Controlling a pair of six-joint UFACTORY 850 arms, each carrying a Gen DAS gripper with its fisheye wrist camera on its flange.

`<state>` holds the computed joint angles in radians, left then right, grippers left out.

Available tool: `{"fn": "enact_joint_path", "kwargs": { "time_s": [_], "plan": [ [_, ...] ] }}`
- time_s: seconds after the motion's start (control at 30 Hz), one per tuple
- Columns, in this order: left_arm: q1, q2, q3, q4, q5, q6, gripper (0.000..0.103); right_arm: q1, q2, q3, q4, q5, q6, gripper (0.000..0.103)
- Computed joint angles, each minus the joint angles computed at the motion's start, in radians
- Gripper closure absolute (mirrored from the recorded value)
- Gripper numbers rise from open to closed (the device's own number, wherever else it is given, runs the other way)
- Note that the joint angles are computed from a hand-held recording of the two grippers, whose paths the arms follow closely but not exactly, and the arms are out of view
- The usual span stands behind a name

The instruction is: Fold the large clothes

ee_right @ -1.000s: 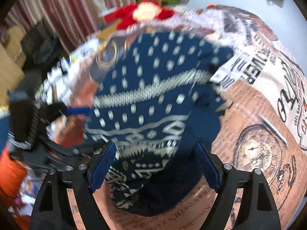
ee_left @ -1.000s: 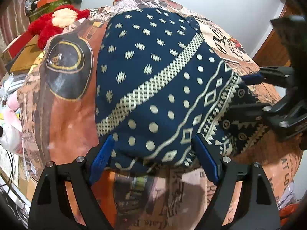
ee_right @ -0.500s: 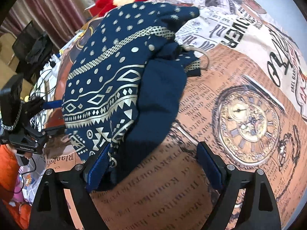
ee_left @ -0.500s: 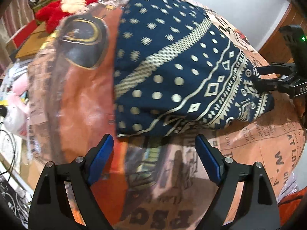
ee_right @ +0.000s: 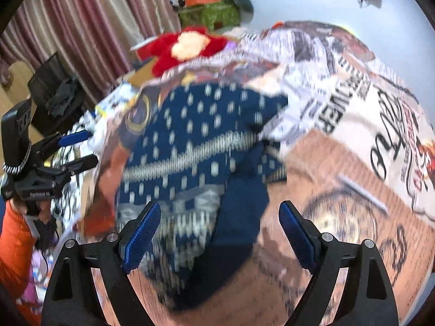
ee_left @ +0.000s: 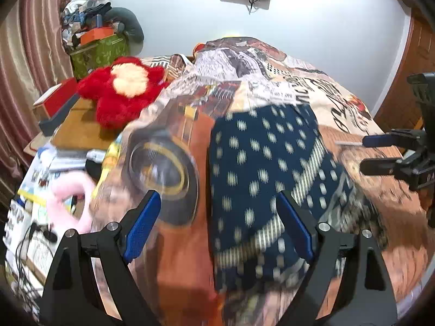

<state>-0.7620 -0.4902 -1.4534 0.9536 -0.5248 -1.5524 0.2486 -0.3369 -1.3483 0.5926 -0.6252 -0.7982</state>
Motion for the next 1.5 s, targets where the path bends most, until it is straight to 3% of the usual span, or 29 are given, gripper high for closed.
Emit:
{"fn": "enact_joint_path", "kwargs": {
  "time_s": [0.13, 0.3, 0.43, 0.6, 0.7, 0.93, 1.1, 1.23, 1.37, 1.5],
  "plan": [
    [0.057, -0.104, -0.133, -0.155, 0.02, 0.139, 0.016, 0.021, -0.11, -0.119, -0.03, 0.021, 0.122, 0.015],
    [0.096, -0.226, -0.291, -0.25, -0.047, 0.248, 0.016, 0.038, -0.251, -0.259, -0.137, 0.015, 0.317, 0.015],
    [0.125, -0.299, -0.387, -0.348, -0.037, 0.367, 0.016, 0.02, -0.318, -0.308, -0.175, -0.001, 0.34, 0.015],
    [0.12, -0.37, -0.49, -0.331, -0.073, 0.408, 0.015, -0.013, -0.311, -0.3, -0.173, -0.019, 0.364, 0.015],
    [0.125, -0.385, -0.511, -0.353, -0.07, 0.416, 0.015, -0.033, -0.256, -0.253, -0.045, -0.049, 0.267, 0.015],
    [0.095, -0.25, -0.338, -0.208, -0.044, 0.235, 0.016, -0.027, -0.171, -0.133, 0.129, -0.12, 0.072, 0.017],
    [0.057, -0.137, -0.161, -0.223, 0.027, 0.225, 0.016, -0.013, -0.157, -0.078, 0.091, -0.104, 0.09, 0.049],
    [0.019, -0.12, -0.088, -0.326, 0.027, 0.317, 0.016, -0.015, -0.155, -0.064, 0.085, -0.09, 0.06, 0.053],
    [-0.008, -0.066, 0.019, -0.337, 0.072, 0.259, 0.015, -0.016, -0.136, -0.043, 0.054, -0.07, 0.069, 0.053],
    [-0.035, -0.038, 0.054, -0.373, -0.003, 0.271, 0.016, -0.026, -0.089, 0.0, 0.032, -0.041, 0.082, 0.053]
  ]
}}
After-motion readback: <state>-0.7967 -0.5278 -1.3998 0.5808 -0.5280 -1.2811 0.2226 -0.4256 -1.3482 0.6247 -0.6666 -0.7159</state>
